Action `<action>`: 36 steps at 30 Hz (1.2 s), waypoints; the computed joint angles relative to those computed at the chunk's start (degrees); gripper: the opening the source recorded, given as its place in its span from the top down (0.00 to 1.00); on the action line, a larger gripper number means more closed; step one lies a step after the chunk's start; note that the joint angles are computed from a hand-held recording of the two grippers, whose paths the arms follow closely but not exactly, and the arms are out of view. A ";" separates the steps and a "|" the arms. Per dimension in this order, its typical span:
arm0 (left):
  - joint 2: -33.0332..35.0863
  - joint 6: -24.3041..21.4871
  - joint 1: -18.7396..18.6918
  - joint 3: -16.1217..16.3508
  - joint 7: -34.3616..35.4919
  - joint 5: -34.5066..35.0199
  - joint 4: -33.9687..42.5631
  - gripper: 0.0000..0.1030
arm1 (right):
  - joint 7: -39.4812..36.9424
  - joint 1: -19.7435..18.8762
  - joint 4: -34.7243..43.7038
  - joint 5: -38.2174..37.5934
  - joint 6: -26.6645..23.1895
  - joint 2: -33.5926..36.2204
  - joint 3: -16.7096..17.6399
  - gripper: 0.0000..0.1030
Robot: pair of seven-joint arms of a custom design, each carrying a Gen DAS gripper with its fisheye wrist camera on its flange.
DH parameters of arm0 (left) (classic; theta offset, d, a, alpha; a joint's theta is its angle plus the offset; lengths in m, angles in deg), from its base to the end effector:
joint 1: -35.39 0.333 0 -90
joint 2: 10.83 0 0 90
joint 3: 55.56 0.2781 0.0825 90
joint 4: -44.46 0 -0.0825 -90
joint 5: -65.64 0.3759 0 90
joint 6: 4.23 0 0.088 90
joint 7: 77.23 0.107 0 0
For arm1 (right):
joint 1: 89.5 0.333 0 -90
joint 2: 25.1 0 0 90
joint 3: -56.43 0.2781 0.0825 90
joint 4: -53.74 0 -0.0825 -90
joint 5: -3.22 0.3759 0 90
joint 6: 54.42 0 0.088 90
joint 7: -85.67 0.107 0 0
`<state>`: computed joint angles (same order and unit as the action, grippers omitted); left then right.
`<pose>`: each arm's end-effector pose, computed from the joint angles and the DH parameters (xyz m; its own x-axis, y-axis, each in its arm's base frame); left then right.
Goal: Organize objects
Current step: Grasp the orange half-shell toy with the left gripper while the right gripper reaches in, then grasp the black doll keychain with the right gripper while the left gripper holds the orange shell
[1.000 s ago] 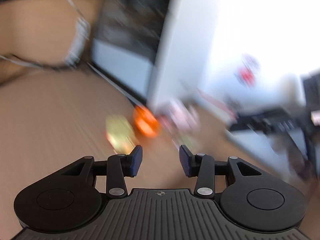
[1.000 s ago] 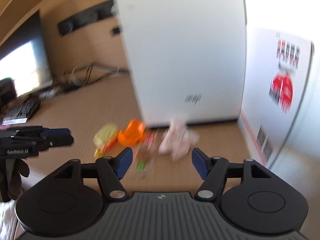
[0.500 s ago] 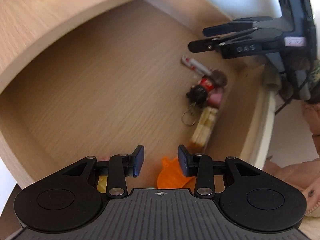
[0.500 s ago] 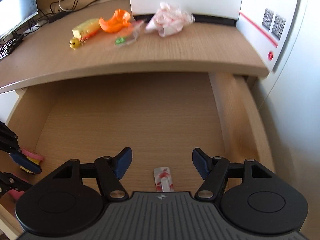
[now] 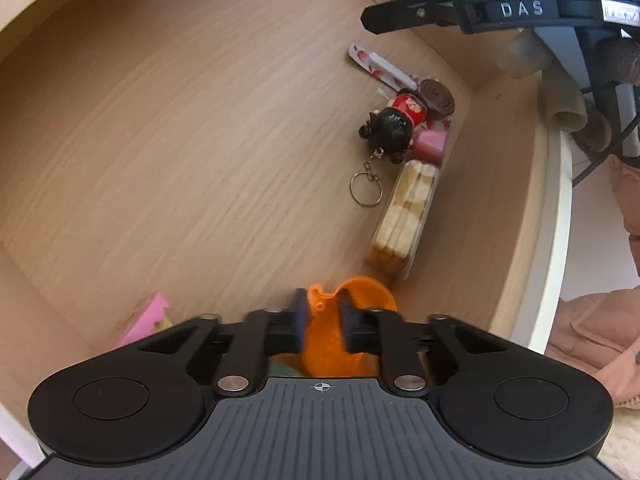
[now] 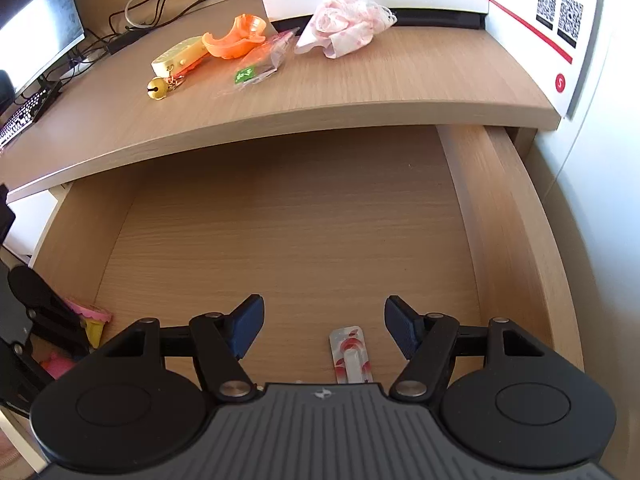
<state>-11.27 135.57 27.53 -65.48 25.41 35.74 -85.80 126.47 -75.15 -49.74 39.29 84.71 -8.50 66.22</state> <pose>0.5018 -0.1619 0.3444 -0.1789 -0.9189 0.3515 -0.9766 0.1225 -0.1768 0.5892 0.2583 0.3897 0.7732 -0.5945 -0.2207 -0.6056 -0.5890 -0.5351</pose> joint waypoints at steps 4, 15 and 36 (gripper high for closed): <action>-3.07 5.88 -0.93 -0.38 0.85 -1.70 -4.72 0.90 | 2.94 1.35 -0.28 -4.14 0.91 -0.20 -0.75 0.35; -8.56 22.30 -7.12 3.65 14.81 -22.06 -12.66 0.91 | 15.02 6.47 1.60 -26.20 -9.33 -2.58 -2.48 0.31; -6.13 26.63 -6.35 0.46 23.48 -33.71 -10.99 0.91 | 28.53 11.80 13.28 -37.58 -24.92 6.81 -2.30 0.38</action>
